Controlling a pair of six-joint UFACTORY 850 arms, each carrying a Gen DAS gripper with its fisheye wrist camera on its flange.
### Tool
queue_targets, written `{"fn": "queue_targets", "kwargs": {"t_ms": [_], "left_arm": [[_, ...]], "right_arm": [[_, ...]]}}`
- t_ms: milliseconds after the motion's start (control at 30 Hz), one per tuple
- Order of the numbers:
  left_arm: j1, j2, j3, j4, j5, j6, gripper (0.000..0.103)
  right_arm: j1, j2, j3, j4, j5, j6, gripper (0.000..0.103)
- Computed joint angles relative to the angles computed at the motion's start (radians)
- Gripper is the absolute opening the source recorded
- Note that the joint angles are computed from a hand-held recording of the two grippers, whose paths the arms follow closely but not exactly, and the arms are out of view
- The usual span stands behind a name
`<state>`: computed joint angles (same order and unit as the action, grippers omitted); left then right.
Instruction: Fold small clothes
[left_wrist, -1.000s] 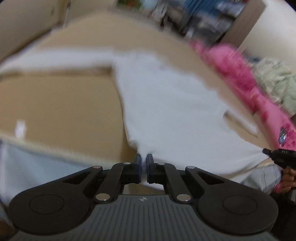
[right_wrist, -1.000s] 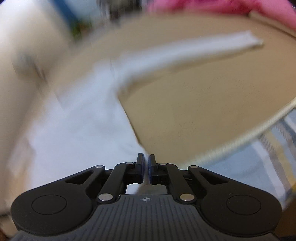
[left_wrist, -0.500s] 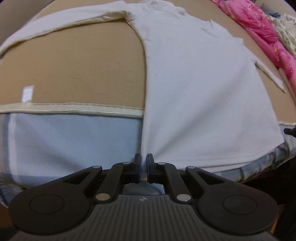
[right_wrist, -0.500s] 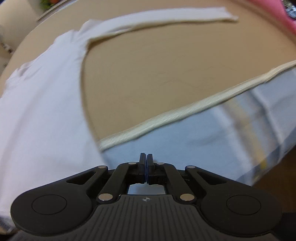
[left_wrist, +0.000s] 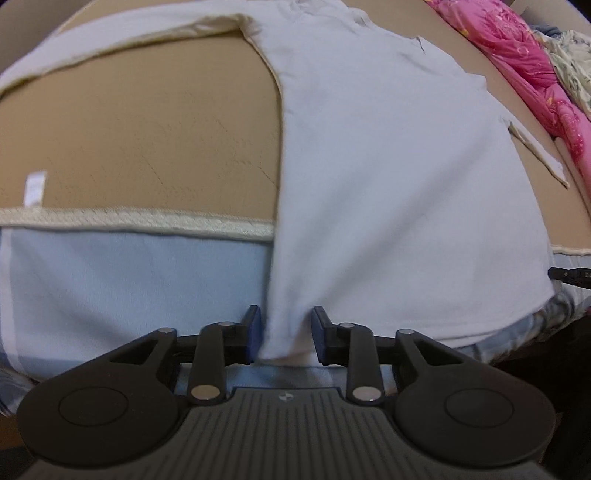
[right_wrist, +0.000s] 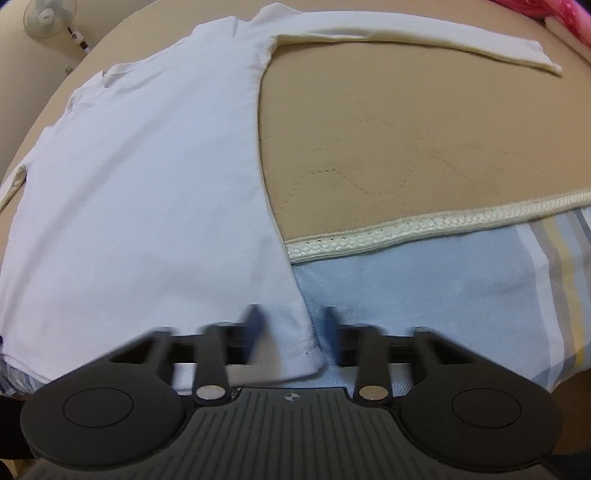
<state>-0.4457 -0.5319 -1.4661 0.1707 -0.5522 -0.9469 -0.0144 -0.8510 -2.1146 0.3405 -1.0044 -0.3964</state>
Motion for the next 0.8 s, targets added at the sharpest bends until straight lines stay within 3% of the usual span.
{"fn": "queue_targets", "kwargs": {"t_ms": [33, 100, 167, 200, 267, 333, 400, 467, 533, 567, 633, 667, 700, 733, 800], "left_arm": [[-0.003, -0.008, -0.012, 0.004, -0.014, 0.013, 0.006], [-0.02, -0.014, -0.029, 0.07, -0.01, -0.024, 0.005], [-0.027, 0.024, 0.005, 0.066, 0.056, -0.036, 0.005], [-0.027, 0.024, 0.004, 0.043, 0.045, -0.022, 0.005], [-0.03, -0.011, -0.035, 0.05, -0.056, -0.026, 0.006], [-0.025, -0.024, -0.048, 0.031, -0.072, -0.011, 0.007], [-0.029, 0.0, -0.022, 0.106, -0.031, -0.093, 0.008], [-0.037, 0.035, 0.009, 0.231, 0.04, -0.199, 0.01], [-0.04, 0.045, 0.018, 0.259, 0.106, -0.208, 0.012], [-0.042, 0.033, 0.005, 0.23, 0.121, -0.165, 0.012], [-0.043, -0.01, -0.035, 0.087, 0.091, -0.015, 0.021], [-0.044, -0.047, -0.077, 0.027, 0.02, 0.052, 0.029], [-0.048, -0.085, -0.116, 0.009, -0.05, 0.092, 0.028], [-0.055, -0.101, -0.137, 0.033, -0.078, 0.093, 0.028], [-0.062, -0.085, -0.12, 0.088, -0.018, 0.057, 0.031]], "right_arm": [[-0.006, -0.004, -0.007, 0.01, -0.007, 0.008, 0.006], [-0.018, 0.008, 0.002, 0.044, 0.003, 0.012, 0.005], [-0.024, 0.034, 0.025, 0.021, 0.053, 0.019, 0.004], [-0.026, 0.036, 0.028, -0.004, 0.068, 0.044, 0.004], [-0.027, 0.006, -0.011, -0.023, 0.014, 0.075, 0.004], [-0.012, -0.006, -0.022, -0.061, -0.013, 0.058, 0.007], [-0.006, 0.03, 0.028, -0.085, 0.065, 0.078, 0.02], [-0.011, 0.091, 0.103, -0.023, 0.194, 0.024, 0.022], [-0.018, 0.129, 0.152, 0.1, 0.256, -0.105, 0.024], [-0.018, 0.118, 0.141, 0.169, 0.235, -0.163, 0.027], [-0.018, 0.071, 0.077, 0.195, 0.112, -0.167, 0.031], [-0.009, 0.034, 0.032, 0.146, 0.035, -0.129, 0.034], [0.006, 0.005, -0.007, 0.054, -0.011, -0.079, 0.034], [0.015, -0.004, -0.003, -0.006, -0.017, -0.069, 0.032], [0.023, 0.021, 0.019, -0.002, 0.033, -0.089, 0.033]]}}
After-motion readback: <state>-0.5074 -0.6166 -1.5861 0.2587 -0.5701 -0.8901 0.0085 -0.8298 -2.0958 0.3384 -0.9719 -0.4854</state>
